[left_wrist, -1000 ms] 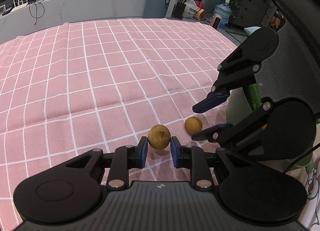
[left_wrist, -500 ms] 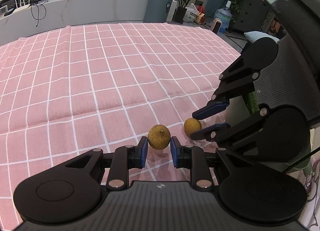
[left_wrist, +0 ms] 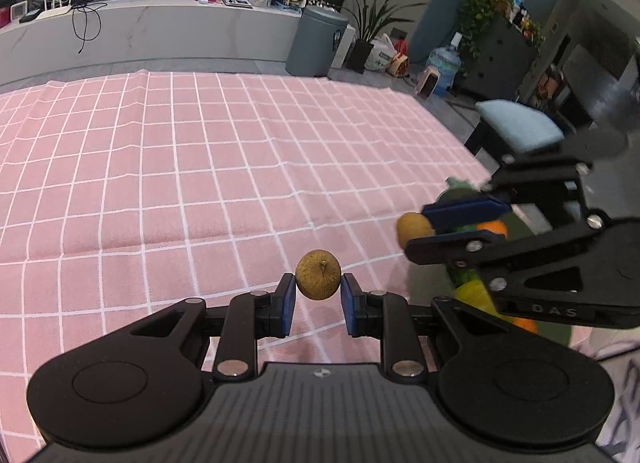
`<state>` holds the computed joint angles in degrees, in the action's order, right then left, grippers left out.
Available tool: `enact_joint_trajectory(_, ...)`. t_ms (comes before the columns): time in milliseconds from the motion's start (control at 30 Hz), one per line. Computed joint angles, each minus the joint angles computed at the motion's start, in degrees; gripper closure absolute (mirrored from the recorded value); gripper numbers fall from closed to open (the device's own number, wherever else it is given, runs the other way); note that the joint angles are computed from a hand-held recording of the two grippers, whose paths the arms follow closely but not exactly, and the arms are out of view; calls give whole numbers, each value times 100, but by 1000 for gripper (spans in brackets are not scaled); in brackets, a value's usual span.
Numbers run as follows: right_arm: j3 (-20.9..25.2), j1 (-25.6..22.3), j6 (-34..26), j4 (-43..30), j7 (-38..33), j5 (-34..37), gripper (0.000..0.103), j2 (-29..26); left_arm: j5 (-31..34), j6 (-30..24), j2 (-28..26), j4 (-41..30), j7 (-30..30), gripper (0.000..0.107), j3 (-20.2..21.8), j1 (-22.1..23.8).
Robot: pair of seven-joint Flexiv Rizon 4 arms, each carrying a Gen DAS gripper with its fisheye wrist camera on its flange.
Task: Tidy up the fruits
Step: 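Lower both brown fruits into the colander and open both grippers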
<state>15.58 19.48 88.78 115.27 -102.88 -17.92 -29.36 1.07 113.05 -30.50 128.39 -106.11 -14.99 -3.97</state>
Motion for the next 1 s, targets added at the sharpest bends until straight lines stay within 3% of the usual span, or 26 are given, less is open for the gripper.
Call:
enact_joint_trajectory(233,-526,213,1159,850,1011,505,85,507,147,30,100,-173,-62,80,-267,3)
enact_joint_trajectory(400,-1636,1167,1890,1506,1438,1171,85,819,193,-176,68,-435,89,80,-406,-156)
enact_joint_trajectory(600,-2387,1942,2168,1867,1516,2198,85,921,299,-376,-180,-707,249,80,-878,18)
enact_joint_trajectory(800,-2281,1770,2291,2024,1656,2539,85,770,139,-814,-347,-1027,663,80,-918,-203)
enact_joint_trajectory(1000,-2352,1832,2288,1976,1672,2603,85,546,-241,-1230,-343,-1291,1147,80,-298,-1015)
